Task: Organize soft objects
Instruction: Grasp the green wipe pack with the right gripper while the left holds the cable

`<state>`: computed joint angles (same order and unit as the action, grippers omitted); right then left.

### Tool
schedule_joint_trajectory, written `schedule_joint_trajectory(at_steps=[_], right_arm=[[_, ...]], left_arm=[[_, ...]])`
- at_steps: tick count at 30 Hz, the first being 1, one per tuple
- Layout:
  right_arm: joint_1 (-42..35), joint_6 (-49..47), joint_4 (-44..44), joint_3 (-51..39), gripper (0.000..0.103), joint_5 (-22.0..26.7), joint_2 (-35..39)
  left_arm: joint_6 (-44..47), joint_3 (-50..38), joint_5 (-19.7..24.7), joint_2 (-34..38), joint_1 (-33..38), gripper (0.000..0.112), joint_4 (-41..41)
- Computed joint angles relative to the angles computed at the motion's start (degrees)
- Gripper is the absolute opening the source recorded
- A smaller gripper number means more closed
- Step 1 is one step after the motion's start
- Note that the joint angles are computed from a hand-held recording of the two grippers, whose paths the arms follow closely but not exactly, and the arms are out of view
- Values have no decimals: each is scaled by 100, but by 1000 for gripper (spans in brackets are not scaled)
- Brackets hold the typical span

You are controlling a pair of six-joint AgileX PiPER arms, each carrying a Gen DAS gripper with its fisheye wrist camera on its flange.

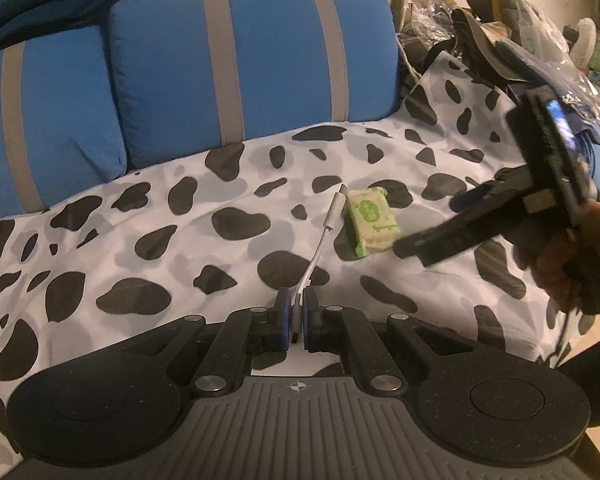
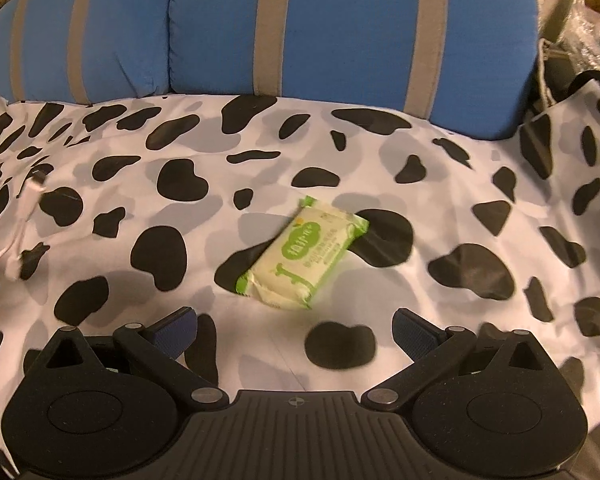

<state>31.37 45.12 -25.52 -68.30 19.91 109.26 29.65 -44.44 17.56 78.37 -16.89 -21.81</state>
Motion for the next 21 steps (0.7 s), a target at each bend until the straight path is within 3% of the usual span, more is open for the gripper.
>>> schedule_joint_trajectory(at_steps=[3, 8, 21], right_arm=[[-59, -88, 188, -339, 103, 35, 337], [-125, 558, -22, -948, 103, 204, 883], [-69, 1363, -563, -2259, 100, 1035, 1994]], left_arm=[[-17, -17, 124, 15, 94, 7, 55], [147, -48, 238, 33, 275, 7, -84], [-120, -112, 246, 75, 281, 6, 195]])
